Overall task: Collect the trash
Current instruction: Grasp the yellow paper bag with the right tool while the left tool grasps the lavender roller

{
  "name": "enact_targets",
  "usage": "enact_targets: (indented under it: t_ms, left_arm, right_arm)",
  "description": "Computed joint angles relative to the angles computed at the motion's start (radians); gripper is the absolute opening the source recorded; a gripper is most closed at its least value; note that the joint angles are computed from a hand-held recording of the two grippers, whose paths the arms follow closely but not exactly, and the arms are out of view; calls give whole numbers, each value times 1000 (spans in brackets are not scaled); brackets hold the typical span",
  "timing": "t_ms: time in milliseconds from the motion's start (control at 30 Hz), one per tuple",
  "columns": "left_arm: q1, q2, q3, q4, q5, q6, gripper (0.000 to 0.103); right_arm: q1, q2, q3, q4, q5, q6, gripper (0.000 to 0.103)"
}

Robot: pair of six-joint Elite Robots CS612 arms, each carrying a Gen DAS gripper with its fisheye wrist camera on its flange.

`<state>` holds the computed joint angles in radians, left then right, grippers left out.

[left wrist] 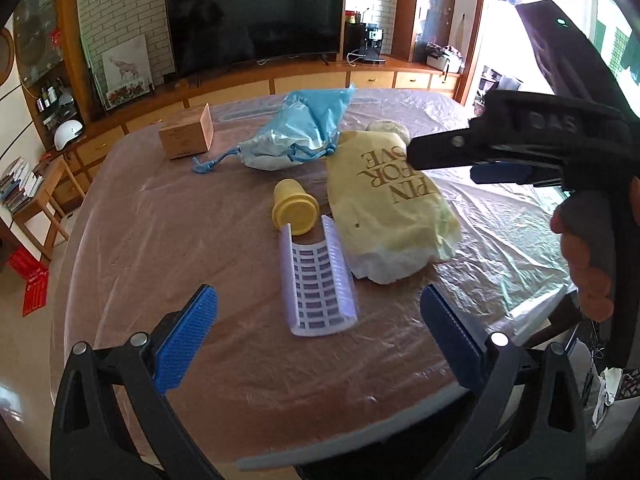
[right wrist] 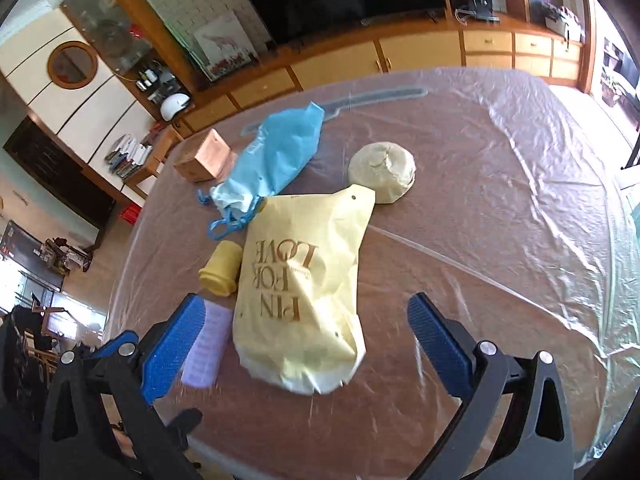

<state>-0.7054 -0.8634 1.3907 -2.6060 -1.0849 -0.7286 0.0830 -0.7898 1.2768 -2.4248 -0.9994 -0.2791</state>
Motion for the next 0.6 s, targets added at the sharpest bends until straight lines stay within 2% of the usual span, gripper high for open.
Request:
enact_targets:
  t_ms: [167, 400, 567, 600]
  left_arm:
    - [16, 16, -19, 23, -17, -14, 101]
    - [28, 31, -36, 43, -17, -23, 99]
    - [37, 40, -46, 52, -44, -20, 90]
    - [37, 42, -48, 54, -46, -18, 87]
  right_arm:
    - [25, 46, -71, 48, -42, 43, 99]
    - [51, 67, -99, 68, -95, 59, 99]
    - [61, 82, -120, 71, -115, 62, 83]
    - [62, 84, -124, 78, -115, 60, 83]
